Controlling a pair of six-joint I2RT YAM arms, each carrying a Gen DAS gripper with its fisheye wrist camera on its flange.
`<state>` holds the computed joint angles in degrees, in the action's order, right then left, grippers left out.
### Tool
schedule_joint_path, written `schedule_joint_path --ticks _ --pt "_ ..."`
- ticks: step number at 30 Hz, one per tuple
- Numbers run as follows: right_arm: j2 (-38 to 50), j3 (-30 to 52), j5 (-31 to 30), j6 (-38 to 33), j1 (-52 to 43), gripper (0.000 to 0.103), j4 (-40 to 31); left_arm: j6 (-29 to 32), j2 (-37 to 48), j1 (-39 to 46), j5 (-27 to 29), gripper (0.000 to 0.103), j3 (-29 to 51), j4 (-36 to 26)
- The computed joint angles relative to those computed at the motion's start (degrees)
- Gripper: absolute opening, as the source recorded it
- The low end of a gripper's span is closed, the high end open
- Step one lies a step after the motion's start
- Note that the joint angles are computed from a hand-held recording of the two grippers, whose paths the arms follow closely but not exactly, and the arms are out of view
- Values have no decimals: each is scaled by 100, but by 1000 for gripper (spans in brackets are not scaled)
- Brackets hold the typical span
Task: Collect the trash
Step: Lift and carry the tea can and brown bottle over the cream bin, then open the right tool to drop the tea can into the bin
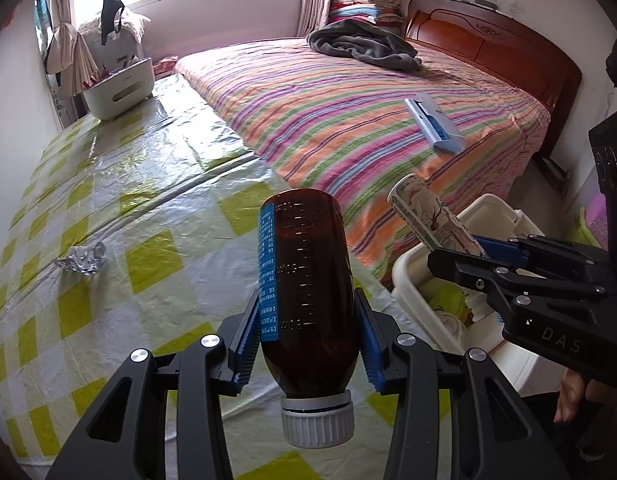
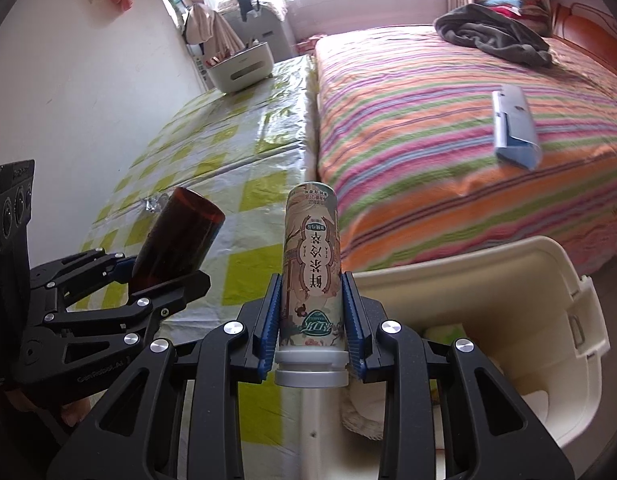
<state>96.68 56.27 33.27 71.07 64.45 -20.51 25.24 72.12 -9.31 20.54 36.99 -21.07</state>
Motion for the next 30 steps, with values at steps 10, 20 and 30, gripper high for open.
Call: schedule_joint_path --ticks 10,20,30 --pt "-668 -821 411 923 317 28 -264 -370 -287 -713 -108 42 -291 30" --pt "-759 -872 835 2079 740 28 -1330 -616 -743 -1410 -230 42 -451 -133" --pt "-831 -946 1074 3128 1025 30 -1979 -937 -787 -2024 -532 42 -534 4"
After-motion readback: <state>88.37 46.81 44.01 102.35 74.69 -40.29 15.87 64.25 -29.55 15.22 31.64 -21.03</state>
